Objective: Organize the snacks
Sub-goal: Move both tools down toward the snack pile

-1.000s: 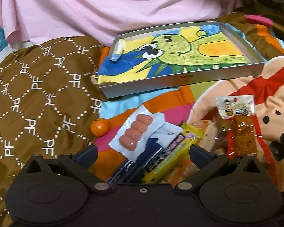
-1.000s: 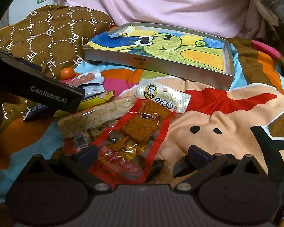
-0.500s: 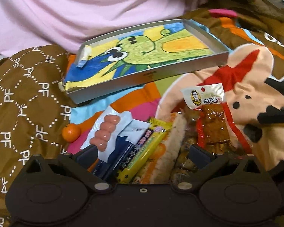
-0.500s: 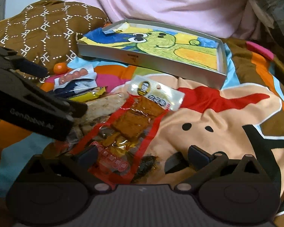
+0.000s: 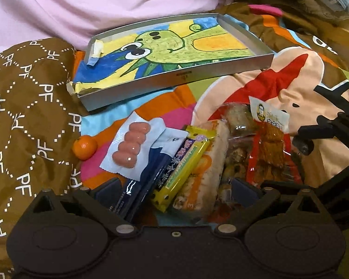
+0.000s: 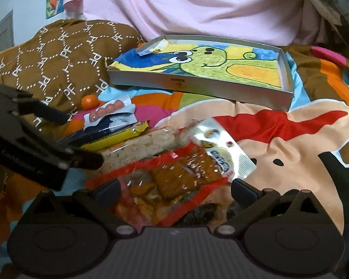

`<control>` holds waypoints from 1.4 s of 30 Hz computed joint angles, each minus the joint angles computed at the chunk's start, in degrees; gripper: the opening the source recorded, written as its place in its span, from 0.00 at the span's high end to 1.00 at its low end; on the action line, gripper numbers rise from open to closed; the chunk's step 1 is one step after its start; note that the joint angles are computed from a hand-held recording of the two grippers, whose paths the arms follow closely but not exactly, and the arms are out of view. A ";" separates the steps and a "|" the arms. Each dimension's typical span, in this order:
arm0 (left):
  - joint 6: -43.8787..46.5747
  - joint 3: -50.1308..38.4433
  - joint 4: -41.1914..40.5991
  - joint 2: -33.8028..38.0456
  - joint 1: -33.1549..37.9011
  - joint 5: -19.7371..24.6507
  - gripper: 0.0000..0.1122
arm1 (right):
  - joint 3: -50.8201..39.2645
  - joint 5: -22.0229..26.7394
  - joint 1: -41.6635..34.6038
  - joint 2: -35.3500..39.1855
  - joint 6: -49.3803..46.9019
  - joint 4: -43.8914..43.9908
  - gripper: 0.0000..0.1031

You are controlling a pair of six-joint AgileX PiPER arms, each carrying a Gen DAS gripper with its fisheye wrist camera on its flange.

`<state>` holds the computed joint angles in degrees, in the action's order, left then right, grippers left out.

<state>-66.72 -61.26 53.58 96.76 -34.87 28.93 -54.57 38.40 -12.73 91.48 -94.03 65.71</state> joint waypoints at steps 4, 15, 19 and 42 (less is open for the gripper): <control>-0.66 -0.25 0.60 0.02 -0.11 1.11 0.10 | -0.52 -0.14 0.03 0.44 1.71 -0.51 0.00; -1.80 -1.63 0.22 0.54 -0.36 3.51 0.10 | -2.51 -0.30 1.91 1.03 12.50 -11.90 0.01; -1.27 -2.38 -0.54 0.94 -0.50 3.77 0.10 | -2.07 -4.79 2.89 -0.02 14.76 -15.47 0.01; 27.18 -2.76 -26.43 2.56 5.17 -6.45 0.31 | -15.04 14.41 -4.55 8.78 26.59 -11.05 0.02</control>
